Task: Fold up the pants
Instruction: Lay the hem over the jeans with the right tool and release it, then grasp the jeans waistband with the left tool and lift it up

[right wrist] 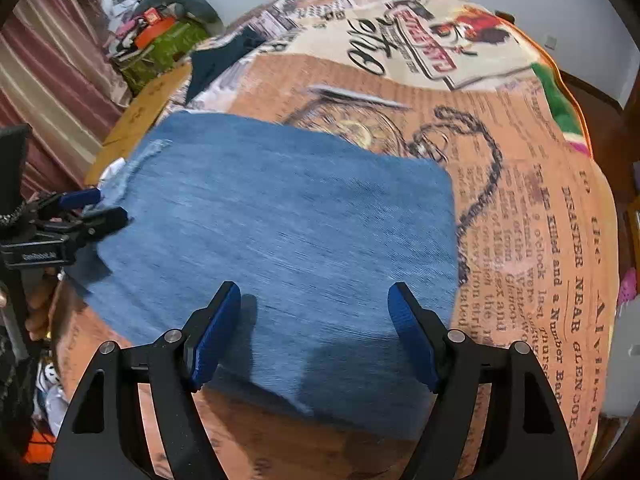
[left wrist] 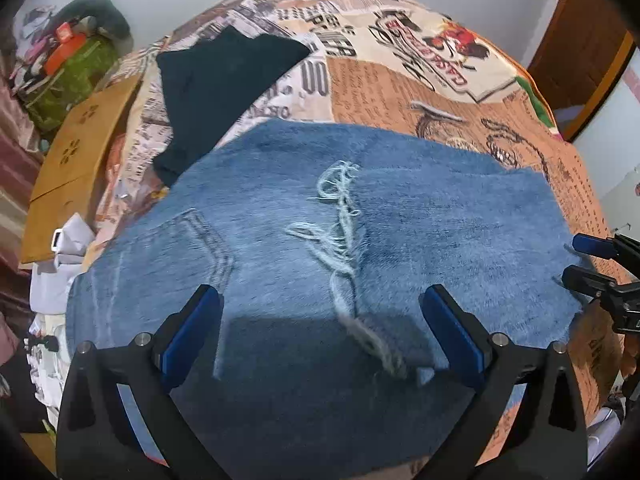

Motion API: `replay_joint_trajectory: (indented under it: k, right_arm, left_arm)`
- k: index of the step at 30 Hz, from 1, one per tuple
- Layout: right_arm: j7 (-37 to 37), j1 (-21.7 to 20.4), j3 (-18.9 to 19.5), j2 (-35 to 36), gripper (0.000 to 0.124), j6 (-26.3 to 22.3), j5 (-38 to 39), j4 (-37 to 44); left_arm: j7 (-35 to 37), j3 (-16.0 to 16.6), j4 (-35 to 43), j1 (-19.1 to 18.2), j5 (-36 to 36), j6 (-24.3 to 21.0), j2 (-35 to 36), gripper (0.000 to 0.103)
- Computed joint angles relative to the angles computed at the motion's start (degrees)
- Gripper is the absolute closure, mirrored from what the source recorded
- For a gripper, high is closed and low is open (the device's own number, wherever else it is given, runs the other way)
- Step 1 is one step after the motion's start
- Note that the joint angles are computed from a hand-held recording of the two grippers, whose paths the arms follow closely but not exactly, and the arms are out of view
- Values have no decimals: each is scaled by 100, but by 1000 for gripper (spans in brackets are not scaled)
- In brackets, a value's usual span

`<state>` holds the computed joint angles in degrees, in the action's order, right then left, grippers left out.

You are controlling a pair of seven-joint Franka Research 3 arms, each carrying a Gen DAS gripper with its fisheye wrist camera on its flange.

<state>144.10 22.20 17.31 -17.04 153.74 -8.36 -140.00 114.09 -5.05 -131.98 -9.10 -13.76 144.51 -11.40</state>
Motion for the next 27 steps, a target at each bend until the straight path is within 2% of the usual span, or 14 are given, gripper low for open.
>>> replay_joint_trajectory:
  k: [3, 7, 13, 18, 21, 27]
  right_arm:
    - [308, -177, 247, 44, 51, -142, -537, 279]
    - [650, -222, 393, 238, 51, -225, -1176, 722]
    - [1200, -94, 391, 716, 50, -198, -2174, 1446]
    - [1425, 221, 190, 1222, 48, -73, -2607, 1996]
    - [1352, 458, 30, 1575, 48, -64, -2665, 2331]
    - [728, 975, -221, 2366, 48, -282, -2205, 3081]
  left_arm:
    - [44, 133, -167, 21, -278, 232, -250, 0]
    - [67, 404, -393, 48, -542, 724, -614, 0]
    - [359, 916, -456, 125, -807, 879, -974, 0]
    - [498, 1302, -436, 302, -1105, 668, -1025, 0]
    - [465, 1425, -366, 561, -1229, 420, -885, 0]
    - [359, 1519, -89, 1177, -1567, -477, -335, 0]
